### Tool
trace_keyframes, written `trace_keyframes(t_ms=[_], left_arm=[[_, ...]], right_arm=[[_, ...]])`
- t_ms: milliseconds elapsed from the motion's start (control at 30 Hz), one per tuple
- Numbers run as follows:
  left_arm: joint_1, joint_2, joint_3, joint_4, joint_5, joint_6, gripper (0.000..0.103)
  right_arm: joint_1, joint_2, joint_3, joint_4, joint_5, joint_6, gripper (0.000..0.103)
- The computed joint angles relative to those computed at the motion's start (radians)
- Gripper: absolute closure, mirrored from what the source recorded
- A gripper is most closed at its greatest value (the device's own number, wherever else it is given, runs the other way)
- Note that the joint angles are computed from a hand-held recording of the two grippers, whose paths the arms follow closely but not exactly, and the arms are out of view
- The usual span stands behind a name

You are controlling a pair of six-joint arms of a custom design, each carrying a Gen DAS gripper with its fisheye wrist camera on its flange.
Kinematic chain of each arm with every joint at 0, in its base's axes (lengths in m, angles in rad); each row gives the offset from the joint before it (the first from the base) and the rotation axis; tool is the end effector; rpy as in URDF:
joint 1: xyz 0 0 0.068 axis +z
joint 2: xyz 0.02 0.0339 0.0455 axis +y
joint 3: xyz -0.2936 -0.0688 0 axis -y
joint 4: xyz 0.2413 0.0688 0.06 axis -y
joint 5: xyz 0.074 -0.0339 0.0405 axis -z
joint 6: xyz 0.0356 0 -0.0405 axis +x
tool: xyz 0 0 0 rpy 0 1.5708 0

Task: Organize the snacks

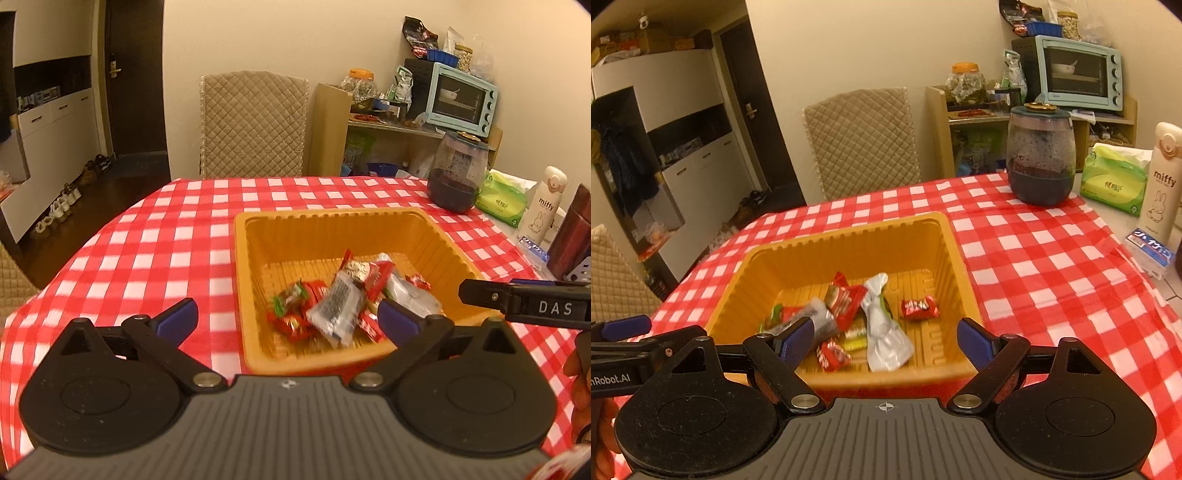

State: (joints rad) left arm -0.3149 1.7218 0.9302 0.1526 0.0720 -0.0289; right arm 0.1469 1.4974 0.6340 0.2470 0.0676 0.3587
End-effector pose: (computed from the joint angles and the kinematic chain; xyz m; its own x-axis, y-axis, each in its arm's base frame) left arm 0.3456 -0.1153 0.2089 -0.5773 0.1578 -0.8011 0.3473 0.9354 -0.0661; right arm 0.2875 0.0401 0.1986 -0.5676 0.2701 -0.7777 0.1151 0.9614 0.2499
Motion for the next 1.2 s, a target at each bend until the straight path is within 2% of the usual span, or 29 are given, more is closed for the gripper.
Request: trace_keyframes(t_ms=[133,367,500,633,767,933,1067,1200], left_arm=[[-0.012,-0.090,-0.082,-0.011,-0.022,-0.026,0.000],[-0.050,-0.290,-0.213,-0.092,-0.084,-0.053,0.000],[-0.068,-0.431,-0.266,-0.174,-0.111,-0.082,0.000],[-0.132,-0.586,-0.282,-0.301,-0.199,-0.102,0.000],[-0.206,-0.719,-0.266,-0.465,-0.266,-0.157,0.000],[-0.292,-0.843,-0.242,-0.646,-0.312,-0.255,0.000],[-0.407,-0.916,-0.222,-0.763,-0.409,-0.335,0.000],[-0.541,-0.971,-0.192,-0.879,-0.516,-0.423,0.000]], right_arm=[[0.022,-0.085,-0.047,-0.042,0.023,0.013,0.019],[0.102,-0.288,-0.110,-0.204,0.085,0.034,0.019],[0.173,-0.421,-0.132,-0.345,0.141,0.076,0.019],[0.282,-0.558,-0.125,-0.534,0.223,0.170,0.019],[0.455,-0.680,-0.082,-0.733,0.355,0.290,0.019],[0.691,-0.744,0.004,-0.977,0.518,0.476,0.019],[0.936,-0.728,0.083,-1.213,0.678,0.714,0.019],[1.186,-0.665,0.160,-1.474,0.784,1.034,0.019]])
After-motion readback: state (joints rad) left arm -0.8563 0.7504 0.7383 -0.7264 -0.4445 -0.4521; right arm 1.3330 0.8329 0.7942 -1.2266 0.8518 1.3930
